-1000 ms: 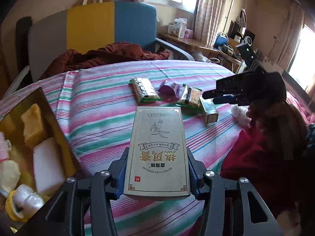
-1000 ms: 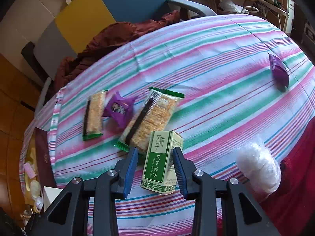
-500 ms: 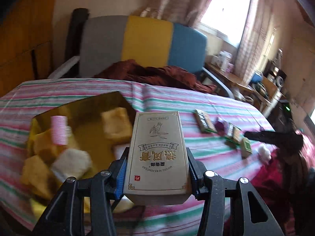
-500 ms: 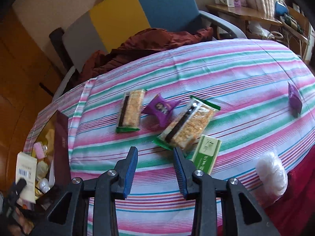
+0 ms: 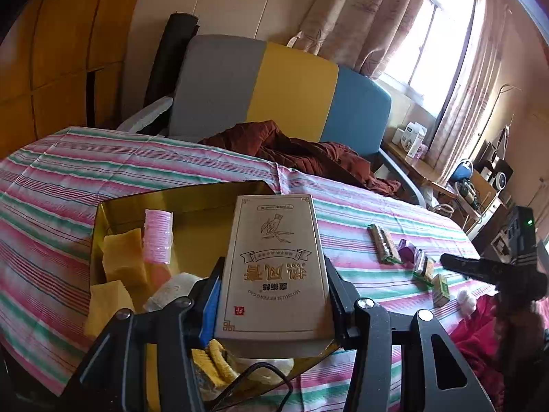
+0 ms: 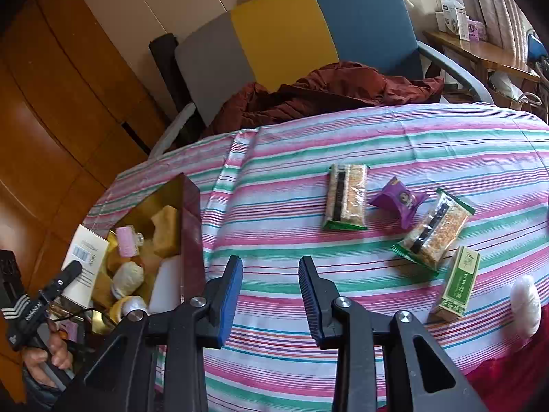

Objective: Organize objects
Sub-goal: 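Carry the cream box and green box into the gold tray and open both tools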

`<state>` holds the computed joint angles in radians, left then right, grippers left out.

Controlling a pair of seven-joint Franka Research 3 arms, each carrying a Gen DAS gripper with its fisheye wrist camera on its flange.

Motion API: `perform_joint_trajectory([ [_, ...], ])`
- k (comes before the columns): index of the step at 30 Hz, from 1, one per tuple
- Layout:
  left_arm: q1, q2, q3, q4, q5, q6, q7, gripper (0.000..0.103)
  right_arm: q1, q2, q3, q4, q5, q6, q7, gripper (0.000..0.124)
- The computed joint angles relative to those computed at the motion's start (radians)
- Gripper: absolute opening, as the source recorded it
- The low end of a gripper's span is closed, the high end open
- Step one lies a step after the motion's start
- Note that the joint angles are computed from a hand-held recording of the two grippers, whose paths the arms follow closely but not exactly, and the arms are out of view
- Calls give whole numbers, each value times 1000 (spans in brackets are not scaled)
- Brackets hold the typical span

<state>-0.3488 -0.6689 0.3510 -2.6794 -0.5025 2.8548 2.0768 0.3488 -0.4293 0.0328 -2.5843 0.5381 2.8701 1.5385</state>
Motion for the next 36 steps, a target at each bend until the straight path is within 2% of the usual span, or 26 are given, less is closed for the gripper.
perform_joint_trajectory([
  [1, 0, 3, 4, 1, -1, -6, 1, 51, -32, -6, 23, -5, -59, -5, 45, 33],
  [3, -3, 3, 10, -1, -7, -8, 10, 51, -148, -26, 101, -14, -166, -30, 140, 34],
  [5, -5, 4, 12, -5, -13, -1, 18, 51, -196, -41, 86, -18, -210, -88, 182, 34],
  [7, -15, 8, 21, -4, -25, 3, 24, 51, -322, -62, 139, -19, -354, -161, 318, 40],
  [10, -23, 18, 26, -2, -39, 2, 33, 51, -377, -46, 129, -9, -468, -250, 385, 47],
  [12, -22, 24, 18, -1, -42, 3, 37, 51, -374, -4, 100, 6, -494, -304, 402, 55],
  [15, -13, 23, 10, -1, -42, 1, 41, 51, -336, 69, 32, 16, -434, -310, 410, 58],
  [16, -9, 20, 7, -1, -41, 3, 41, 51, -325, 93, 13, 17, -403, -286, 411, 58],
  [18, -3, 19, 6, 2, -39, 3, 41, 51, -342, 136, 27, 42, -456, -299, 447, 58],
  [20, -2, 22, 14, 10, -46, -1, 39, 51, -340, 171, 31, 69, -508, -340, 466, 48],
  [22, 2, 31, 18, 20, -52, 4, 38, 51, -334, 151, 31, 58, -552, -323, 484, 30],
  [24, 12, 43, 15, 31, -54, 8, 29, 51, -323, 114, 17, 31, -536, -289, 475, 30],
  [27, 13, 62, 21, 55, -59, 21, 34, 51, -278, 42, -19, -17, -439, -241, 401, 30],
  [29, 10, 84, 26, 76, -62, 36, 40, 51, -257, 0, -17, -35, -392, -217, 364, 30],
  [32, -7, 139, 44, 126, -84, 39, 51, 51, -186, -44, -31, -35, -288, -177, 280, 30],
  [36, 15, 253, 15, 197, -113, 60, 66, 51, -86, -6, -12, 37, -183, -149, 190, 30],
])
